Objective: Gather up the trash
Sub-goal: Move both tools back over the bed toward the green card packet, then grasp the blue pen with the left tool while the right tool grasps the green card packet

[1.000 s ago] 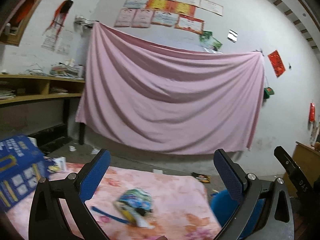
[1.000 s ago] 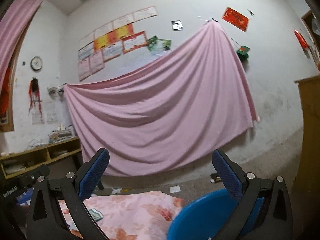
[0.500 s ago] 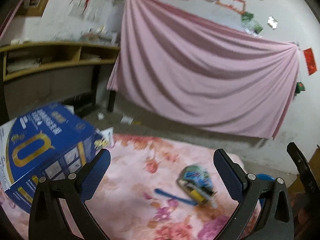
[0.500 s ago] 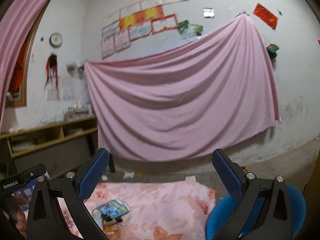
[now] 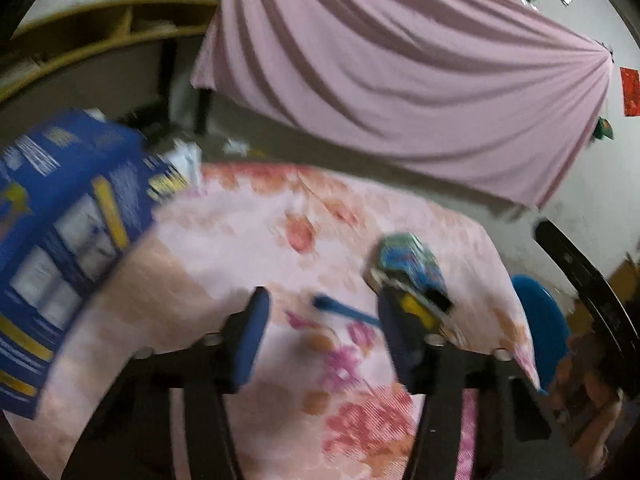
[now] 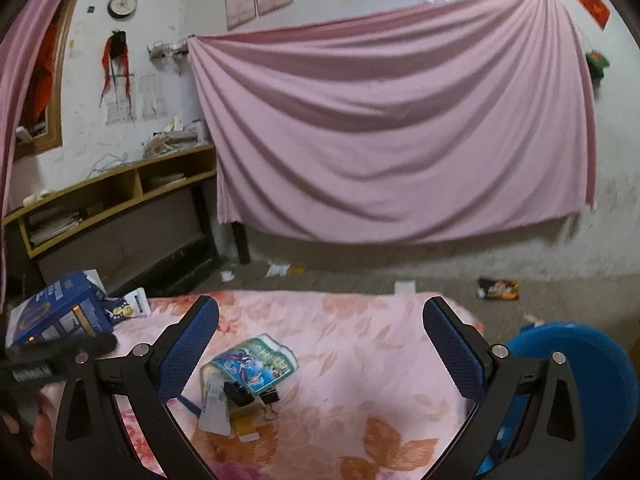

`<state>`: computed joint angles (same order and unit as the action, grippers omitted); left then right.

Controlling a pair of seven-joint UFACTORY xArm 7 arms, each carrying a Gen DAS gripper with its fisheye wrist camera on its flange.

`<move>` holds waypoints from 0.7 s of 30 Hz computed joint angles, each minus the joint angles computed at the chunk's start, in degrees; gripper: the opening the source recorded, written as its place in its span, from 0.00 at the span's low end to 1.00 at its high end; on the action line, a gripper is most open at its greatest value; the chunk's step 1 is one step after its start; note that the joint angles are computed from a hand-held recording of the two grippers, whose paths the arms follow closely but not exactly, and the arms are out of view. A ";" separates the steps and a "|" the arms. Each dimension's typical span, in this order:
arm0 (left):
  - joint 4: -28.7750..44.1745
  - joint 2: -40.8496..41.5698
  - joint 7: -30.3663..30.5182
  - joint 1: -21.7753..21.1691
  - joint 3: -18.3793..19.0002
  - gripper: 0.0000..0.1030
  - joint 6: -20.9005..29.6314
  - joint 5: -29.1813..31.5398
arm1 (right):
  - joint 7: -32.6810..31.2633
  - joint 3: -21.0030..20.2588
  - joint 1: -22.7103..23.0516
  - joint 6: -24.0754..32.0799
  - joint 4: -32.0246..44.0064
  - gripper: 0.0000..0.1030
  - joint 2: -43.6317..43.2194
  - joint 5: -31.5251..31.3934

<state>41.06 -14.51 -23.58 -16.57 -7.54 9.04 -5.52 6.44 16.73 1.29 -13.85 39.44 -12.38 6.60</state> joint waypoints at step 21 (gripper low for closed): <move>15.25 14.63 4.04 -0.78 -0.85 0.12 9.07 0.19 | -7.21 -13.17 14.40 18.18 8.85 0.73 7.00 4.24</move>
